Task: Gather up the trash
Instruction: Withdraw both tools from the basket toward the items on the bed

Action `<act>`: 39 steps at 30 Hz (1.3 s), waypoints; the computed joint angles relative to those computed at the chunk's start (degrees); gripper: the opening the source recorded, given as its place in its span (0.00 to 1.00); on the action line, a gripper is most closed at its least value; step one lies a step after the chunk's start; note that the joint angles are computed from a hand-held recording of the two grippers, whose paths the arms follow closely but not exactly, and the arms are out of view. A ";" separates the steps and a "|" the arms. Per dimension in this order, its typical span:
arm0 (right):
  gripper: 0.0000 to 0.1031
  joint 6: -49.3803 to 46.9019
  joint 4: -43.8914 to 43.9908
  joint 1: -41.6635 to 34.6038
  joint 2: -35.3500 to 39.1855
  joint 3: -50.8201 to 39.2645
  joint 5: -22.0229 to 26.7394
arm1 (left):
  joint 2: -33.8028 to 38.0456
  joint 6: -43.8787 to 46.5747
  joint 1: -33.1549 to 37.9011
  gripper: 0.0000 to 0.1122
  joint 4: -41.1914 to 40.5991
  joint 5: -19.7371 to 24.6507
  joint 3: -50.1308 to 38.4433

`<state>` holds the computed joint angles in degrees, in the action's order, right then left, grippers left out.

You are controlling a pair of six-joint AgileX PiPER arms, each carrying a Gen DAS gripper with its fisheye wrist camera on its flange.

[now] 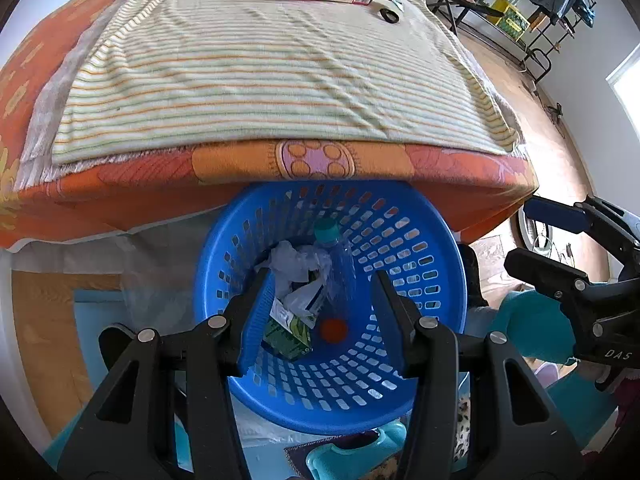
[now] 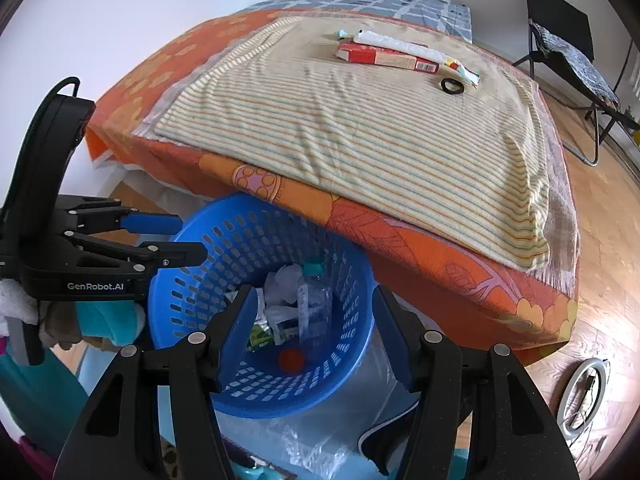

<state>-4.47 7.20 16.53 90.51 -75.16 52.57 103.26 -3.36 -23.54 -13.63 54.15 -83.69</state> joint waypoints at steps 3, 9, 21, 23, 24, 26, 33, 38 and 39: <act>0.57 0.55 -0.64 0.09 0.01 -0.34 -0.22 | -0.08 -0.26 -0.25 0.45 0.54 -0.20 -0.54; 0.57 2.10 -1.95 -0.54 0.09 -1.30 -0.73 | -0.61 -1.93 -1.58 0.45 3.62 -1.05 -2.04; 0.59 6.22 -4.84 -4.25 0.32 -3.66 -4.12 | -0.62 -3.44 -4.26 0.45 9.56 -2.12 -8.64; 0.62 6.34 -4.58 -5.22 0.66 -4.49 -4.71 | -0.30 -3.55 -4.53 0.45 9.88 -1.87 -9.71; 0.65 6.36 -4.39 -5.71 0.84 -4.90 -5.09 | -0.05 -3.41 -4.53 0.45 9.86 -1.72 -10.31; 0.66 6.49 -4.20 -6.51 1.17 -5.64 -5.63 | 0.58 -3.16 -4.51 0.45 9.70 -1.33 -11.67; 0.71 4.63 0.77 -11.16 4.57 -10.89 -4.63 | 5.89 -0.73 -2.51 0.45 6.35 3.98 -21.81; 0.75 5.03 3.09 -13.47 6.34 -14.32 -4.16 | 13.67 1.77 -0.02 0.45 2.48 11.24 -36.20; 0.75 5.14 3.03 -13.75 6.83 -15.35 -3.85 | 16.07 2.08 0.31 0.45 2.56 13.04 -40.73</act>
<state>0.67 10.23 2.79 97.34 -90.51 48.72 119.32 -1.28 -23.24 -11.08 67.20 -124.41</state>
